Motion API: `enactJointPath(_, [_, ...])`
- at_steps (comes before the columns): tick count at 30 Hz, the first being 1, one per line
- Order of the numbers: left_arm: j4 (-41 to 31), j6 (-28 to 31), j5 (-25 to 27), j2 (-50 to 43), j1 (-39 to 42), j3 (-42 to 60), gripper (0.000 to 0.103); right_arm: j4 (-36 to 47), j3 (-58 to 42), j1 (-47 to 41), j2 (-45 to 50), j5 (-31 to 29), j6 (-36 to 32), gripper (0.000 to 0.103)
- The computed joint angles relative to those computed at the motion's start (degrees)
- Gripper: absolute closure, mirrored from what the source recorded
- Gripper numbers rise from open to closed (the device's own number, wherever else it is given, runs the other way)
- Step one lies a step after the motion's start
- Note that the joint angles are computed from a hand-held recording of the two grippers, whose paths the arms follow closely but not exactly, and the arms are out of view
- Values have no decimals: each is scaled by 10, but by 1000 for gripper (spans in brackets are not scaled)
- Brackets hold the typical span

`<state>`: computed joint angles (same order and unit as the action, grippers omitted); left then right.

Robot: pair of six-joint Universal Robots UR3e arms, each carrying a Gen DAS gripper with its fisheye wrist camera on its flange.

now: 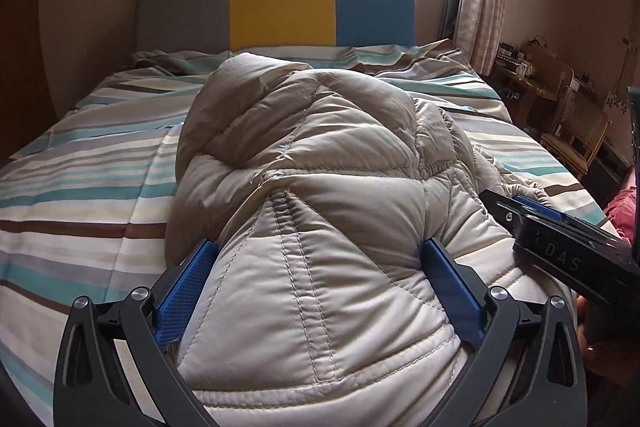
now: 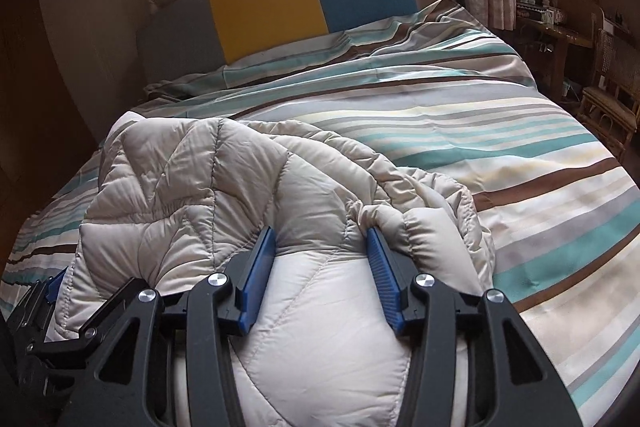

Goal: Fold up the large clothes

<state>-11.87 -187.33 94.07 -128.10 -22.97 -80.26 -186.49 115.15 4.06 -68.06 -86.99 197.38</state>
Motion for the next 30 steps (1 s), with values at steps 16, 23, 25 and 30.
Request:
enactJointPath(16, [53,29,50,80,-38,-131,3,14,36,88,-56,-132,45,46])
enactJointPath(23, [-2,13,-73,174,32,-203,3,79,51,105,-123,-150,82,43])
enactJointPath(25, [-12,-3,-108,202,56,-229,3,90,63,110,-146,-152,92,40])
enactJointPath(30, [-15,9,-140,244,82,-280,3,110,87,129,-191,-165,104,39])
